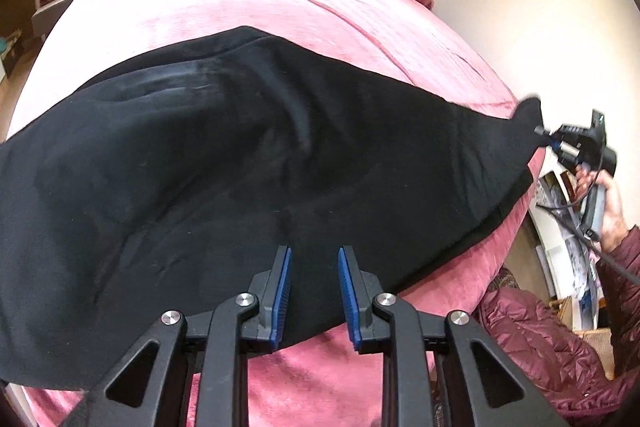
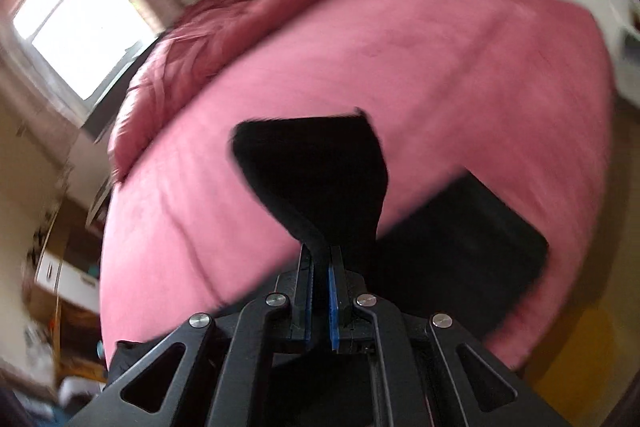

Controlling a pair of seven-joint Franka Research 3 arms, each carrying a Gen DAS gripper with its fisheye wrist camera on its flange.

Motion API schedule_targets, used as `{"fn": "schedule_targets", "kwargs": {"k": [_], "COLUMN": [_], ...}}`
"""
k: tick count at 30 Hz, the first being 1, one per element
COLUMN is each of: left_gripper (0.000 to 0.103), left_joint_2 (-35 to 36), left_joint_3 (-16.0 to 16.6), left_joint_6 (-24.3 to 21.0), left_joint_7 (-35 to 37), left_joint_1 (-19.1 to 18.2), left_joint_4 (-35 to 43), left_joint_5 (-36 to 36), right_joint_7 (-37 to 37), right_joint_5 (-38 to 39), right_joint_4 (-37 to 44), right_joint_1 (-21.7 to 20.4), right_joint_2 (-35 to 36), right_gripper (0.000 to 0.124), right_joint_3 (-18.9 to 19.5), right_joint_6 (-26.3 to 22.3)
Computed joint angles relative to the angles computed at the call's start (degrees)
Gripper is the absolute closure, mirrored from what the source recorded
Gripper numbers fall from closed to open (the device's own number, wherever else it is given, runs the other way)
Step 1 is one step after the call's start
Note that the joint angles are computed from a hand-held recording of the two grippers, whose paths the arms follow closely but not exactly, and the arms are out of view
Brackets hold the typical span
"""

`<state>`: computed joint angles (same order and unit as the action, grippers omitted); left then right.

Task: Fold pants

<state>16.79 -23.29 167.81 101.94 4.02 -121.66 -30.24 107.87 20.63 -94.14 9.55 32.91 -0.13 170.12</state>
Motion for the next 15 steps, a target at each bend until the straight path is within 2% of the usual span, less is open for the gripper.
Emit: {"fn": "schedule_targets", "kwargs": {"k": [3, 7, 9, 10, 12, 15], "left_gripper": [0.079, 0.079, 0.079, 0.079, 0.078, 0.078], "left_joint_2": [0.35, 1.27, 1.76, 2.08, 2.61, 3.22], "left_joint_3": [0.94, 1.76, 2.09, 2.12, 2.05, 1.87], "left_joint_6": [-0.85, -2.35, -3.42, -3.73, -4.5, -5.23], "left_joint_7": [-1.23, -2.95, -3.75, -4.0, -4.2, -4.38], "left_joint_1": [-1.51, -2.91, -3.36, -3.57, -3.73, -3.97], "left_joint_4": [1.03, 2.82, 3.73, 4.15, 4.96, 5.71], "left_joint_5": [2.88, 6.17, 7.55, 8.1, 8.96, 9.86], "right_joint_7": [-2.88, -7.13, -10.31, -11.32, -13.69, -16.31], "right_joint_5": [6.02, 11.54, 14.08, 15.3, 17.76, 20.33], "right_joint_4": [-4.94, -6.45, -6.55, -6.94, -8.22, -7.67], "right_joint_1": [-5.95, -10.59, -13.43, -14.37, -16.43, -18.9], "right_joint_2": [-0.3, 1.81, 2.65, 2.65, 2.16, 2.41], "right_gripper": [0.118, 0.117, 0.112, 0.108, 0.086, 0.08], "right_joint_3": [5.52, 10.62, 13.92, 14.85, 16.79, 18.86], "right_joint_6": [3.15, 5.32, 6.24, 6.6, 7.91, 8.21]}}
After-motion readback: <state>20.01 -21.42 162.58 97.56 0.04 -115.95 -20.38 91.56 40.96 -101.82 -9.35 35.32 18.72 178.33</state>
